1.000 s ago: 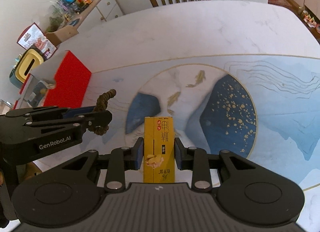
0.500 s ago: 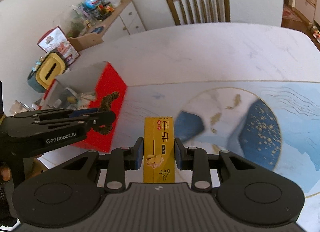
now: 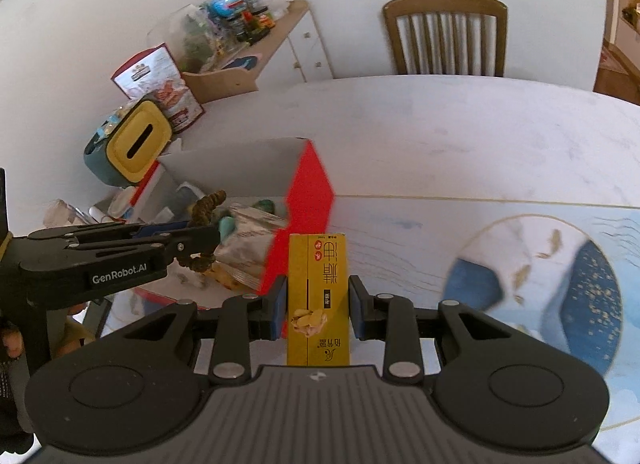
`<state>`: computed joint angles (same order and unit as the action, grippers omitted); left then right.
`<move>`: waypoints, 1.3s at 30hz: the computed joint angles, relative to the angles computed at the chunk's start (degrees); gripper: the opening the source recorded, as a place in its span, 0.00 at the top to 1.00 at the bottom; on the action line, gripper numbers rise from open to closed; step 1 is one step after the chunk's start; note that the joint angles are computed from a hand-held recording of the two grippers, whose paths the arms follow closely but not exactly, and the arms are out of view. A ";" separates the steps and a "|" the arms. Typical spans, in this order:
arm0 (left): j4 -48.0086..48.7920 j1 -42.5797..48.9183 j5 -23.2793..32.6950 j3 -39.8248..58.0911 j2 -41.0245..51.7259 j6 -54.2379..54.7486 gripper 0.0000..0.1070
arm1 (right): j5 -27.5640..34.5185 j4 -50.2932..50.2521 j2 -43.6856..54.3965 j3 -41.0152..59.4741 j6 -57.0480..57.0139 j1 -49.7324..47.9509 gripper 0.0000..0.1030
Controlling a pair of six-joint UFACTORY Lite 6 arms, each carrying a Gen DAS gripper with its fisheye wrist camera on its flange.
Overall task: Organize objects
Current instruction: 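Carry the bracelet with left gripper while right gripper carries the yellow box to the box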
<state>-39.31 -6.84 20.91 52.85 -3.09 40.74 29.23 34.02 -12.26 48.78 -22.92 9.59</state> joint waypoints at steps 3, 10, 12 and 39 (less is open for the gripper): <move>-2.69 4.31 1.62 0.75 1.07 5.25 0.82 | -2.34 -3.11 2.62 2.21 5.45 4.39 0.70; -6.69 12.73 4.11 2.76 4.54 14.68 0.82 | -6.14 -10.15 10.51 8.56 16.61 12.36 0.70; -6.96 14.55 4.53 3.80 6.20 16.02 0.82 | -6.54 -11.31 12.98 10.70 18.90 13.93 0.70; 1.46 18.00 2.29 14.88 25.96 15.38 0.80 | 2.63 -24.53 58.75 59.46 32.80 23.78 0.70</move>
